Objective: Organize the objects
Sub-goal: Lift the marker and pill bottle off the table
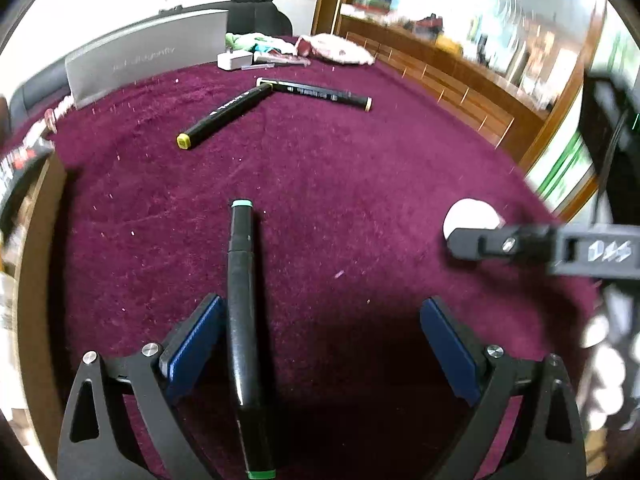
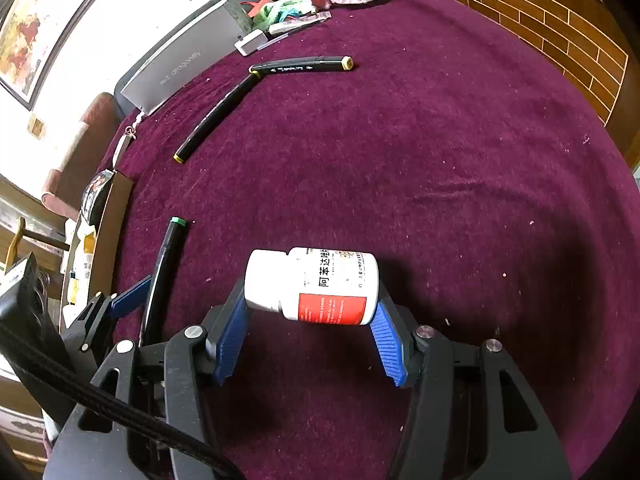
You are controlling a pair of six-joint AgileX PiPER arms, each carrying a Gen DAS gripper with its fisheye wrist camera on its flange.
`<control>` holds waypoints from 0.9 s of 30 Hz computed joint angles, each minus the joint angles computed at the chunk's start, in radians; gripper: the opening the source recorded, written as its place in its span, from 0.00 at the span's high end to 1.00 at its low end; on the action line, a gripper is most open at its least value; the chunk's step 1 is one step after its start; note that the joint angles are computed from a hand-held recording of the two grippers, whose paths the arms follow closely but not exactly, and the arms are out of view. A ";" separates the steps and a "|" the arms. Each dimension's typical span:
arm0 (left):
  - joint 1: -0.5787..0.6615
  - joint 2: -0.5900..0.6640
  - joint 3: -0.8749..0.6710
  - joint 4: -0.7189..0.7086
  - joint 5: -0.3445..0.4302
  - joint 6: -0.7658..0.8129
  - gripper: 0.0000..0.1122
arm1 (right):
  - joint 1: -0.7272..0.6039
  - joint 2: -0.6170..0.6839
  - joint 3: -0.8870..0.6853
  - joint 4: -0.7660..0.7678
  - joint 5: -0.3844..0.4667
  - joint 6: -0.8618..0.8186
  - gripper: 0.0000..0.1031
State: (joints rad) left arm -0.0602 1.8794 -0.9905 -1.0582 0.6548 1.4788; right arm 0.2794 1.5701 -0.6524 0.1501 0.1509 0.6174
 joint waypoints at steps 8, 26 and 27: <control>0.014 0.002 -0.015 0.005 0.005 -0.051 0.32 | -0.001 0.000 0.006 0.060 -0.014 -0.052 0.46; 0.022 -0.105 0.092 0.011 -0.160 -0.025 0.90 | 0.046 -0.023 0.008 -0.291 -0.027 0.274 0.46; 0.042 -0.118 0.099 -0.003 -0.140 -0.009 0.90 | 0.055 -0.034 0.008 -0.327 -0.026 0.309 0.46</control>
State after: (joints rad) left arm -0.0182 1.7615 -0.8915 -1.0611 0.5151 1.4703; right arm 0.3346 1.5360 -0.6442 -0.1769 0.1246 0.9265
